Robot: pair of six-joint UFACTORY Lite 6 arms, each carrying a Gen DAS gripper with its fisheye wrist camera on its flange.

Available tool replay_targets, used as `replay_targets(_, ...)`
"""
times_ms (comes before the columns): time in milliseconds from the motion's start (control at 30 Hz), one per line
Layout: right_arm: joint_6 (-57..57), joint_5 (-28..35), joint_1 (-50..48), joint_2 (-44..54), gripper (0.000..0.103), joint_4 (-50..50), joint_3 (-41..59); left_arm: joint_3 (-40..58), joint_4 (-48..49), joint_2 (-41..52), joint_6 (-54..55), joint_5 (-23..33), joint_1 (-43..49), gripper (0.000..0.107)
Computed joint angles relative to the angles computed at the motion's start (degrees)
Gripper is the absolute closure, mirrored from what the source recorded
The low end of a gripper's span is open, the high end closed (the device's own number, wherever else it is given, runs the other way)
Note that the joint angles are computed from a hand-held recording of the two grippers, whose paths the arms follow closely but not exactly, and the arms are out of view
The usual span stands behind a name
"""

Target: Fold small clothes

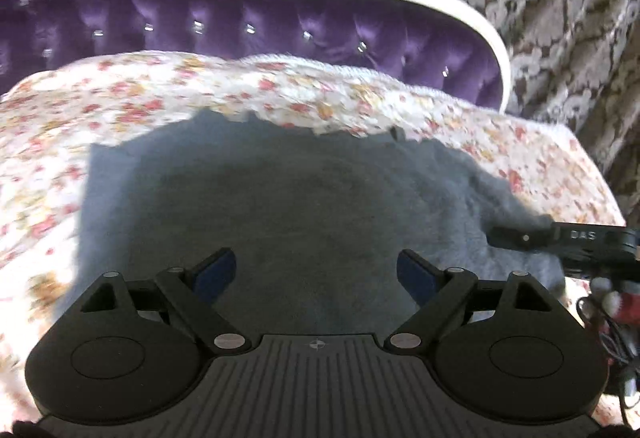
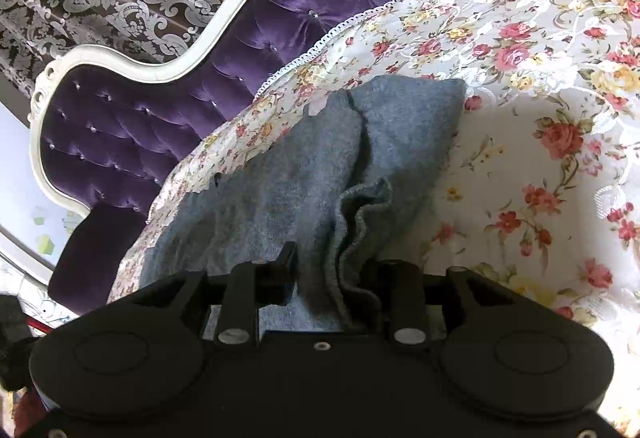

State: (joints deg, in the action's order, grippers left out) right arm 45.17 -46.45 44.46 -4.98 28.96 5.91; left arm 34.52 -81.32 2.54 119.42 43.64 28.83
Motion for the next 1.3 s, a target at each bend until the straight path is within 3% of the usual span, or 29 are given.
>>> replay_targets(133,-7.2,5.1,2.0,-1.6,0.062,7.4,2.2,2.4,5.4,2.1,1.2,5.2,10.8,0.019)
replay_targets(300,-28.5,11.5,5.6,-3.5,0.07,29.4,8.6,10.5,12.2,8.8,-0.3,10.7,20.3,0.019)
replay_targets(433,-52.5,11.6,8.3,-3.3,0.072,48.9,18.5,18.1,16.0,14.3,-2.8,13.6,24.9,0.019)
replay_targets(533,-63.8,12.7,8.5,0.3,0.072,53.6,29.2,22.1,17.4,17.7,-4.2,15.5,27.3,0.019)
replay_targets(733,-86.1,19.1,9.2,23.8,0.072,61.3,61.3,28.3,19.7,23.2,-7.0,17.6,30.5,0.019)
replay_targets(867,-109.0,23.7,9.6,44.9,0.072,75.9,85.3,31.7,21.2,26.3,-8.8,18.1,31.7,0.019)
replay_targets(967,-120.8,21.5,10.8,59.1,0.065,86.7,101.8,34.2,22.2,28.2,-9.5,18.6,32.9,0.019)
replay_targets(1033,-117.0,23.7,11.1,61.9,0.044,82.3,103.7,35.8,22.7,29.2,-10.3,19.0,33.3,0.018)
replay_targets(1100,-105.7,27.7,11.3,60.6,0.03,70.6,100.6,37.1,22.8,29.9,-10.8,18.9,33.6,0.019)
replay_targets(1200,-89.8,28.4,12.6,55.1,0.03,52.6,93.1,38.6,22.8,30.4,-11.5,19.3,33.5,0.018)
replay_targets(1300,-71.8,24.4,13.9,47.3,0.03,34.9,82.3,39.5,22.3,29.6,-11.9,20.2,33.0,0.019)
